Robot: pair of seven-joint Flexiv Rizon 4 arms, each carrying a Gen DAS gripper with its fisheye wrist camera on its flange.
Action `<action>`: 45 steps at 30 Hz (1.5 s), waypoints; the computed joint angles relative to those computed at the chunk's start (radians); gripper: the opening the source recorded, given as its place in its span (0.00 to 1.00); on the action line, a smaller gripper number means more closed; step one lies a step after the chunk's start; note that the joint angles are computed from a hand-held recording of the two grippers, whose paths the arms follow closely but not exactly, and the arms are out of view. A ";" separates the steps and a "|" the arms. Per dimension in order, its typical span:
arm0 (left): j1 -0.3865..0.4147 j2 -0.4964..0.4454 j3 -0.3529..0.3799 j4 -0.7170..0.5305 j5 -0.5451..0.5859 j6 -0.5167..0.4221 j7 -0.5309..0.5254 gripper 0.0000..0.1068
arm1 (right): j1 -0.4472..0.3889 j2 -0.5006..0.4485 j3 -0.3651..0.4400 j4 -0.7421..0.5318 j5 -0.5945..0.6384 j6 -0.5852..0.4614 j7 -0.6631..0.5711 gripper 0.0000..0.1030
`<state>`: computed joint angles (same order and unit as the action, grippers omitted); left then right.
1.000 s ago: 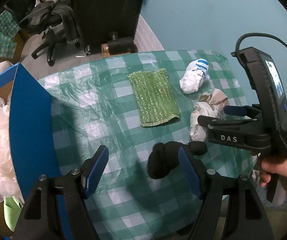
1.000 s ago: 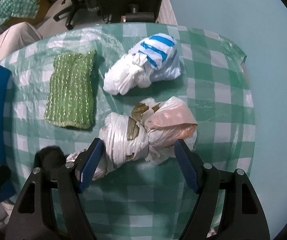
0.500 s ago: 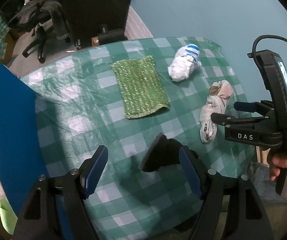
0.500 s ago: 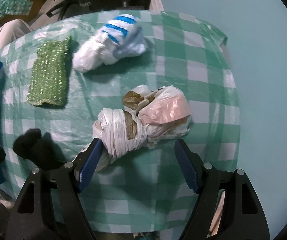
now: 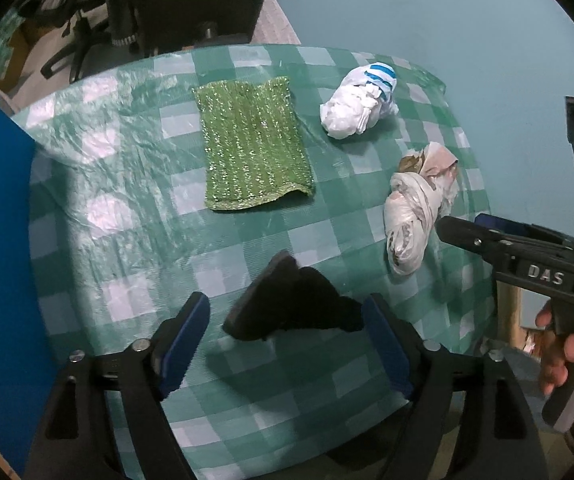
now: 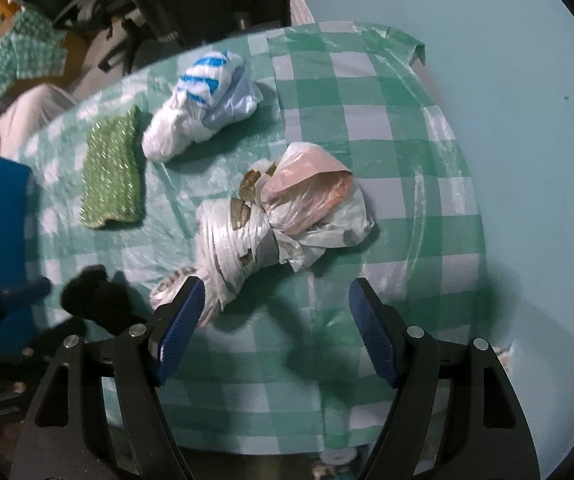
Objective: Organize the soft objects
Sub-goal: 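Grasp the black sock with the left tool while the right tool grasps the white plastic bundle, then lift the black sock and white bundle and carry both over the box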
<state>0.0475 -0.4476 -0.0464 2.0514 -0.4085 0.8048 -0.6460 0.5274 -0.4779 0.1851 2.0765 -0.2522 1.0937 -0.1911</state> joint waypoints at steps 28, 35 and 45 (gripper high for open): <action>-0.032 -0.050 -0.027 0.060 0.086 0.192 -0.063 0.52 | -0.007 -0.178 0.001 -0.199 0.036 -0.099 -0.157 0.71; -0.021 -0.036 -0.023 0.065 0.084 0.203 -0.033 0.48 | 0.016 -0.181 -0.007 -0.201 0.009 -0.103 -0.200 0.49; 0.005 0.016 -0.011 0.045 0.069 0.172 0.042 0.47 | 0.062 -0.132 -0.010 -0.199 -0.052 -0.154 -0.229 0.47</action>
<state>0.0522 -0.4318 -0.0575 2.0966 -0.3394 0.9767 -0.6043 0.5897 -0.6096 0.1754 1.8777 -0.3044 0.9396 -0.4202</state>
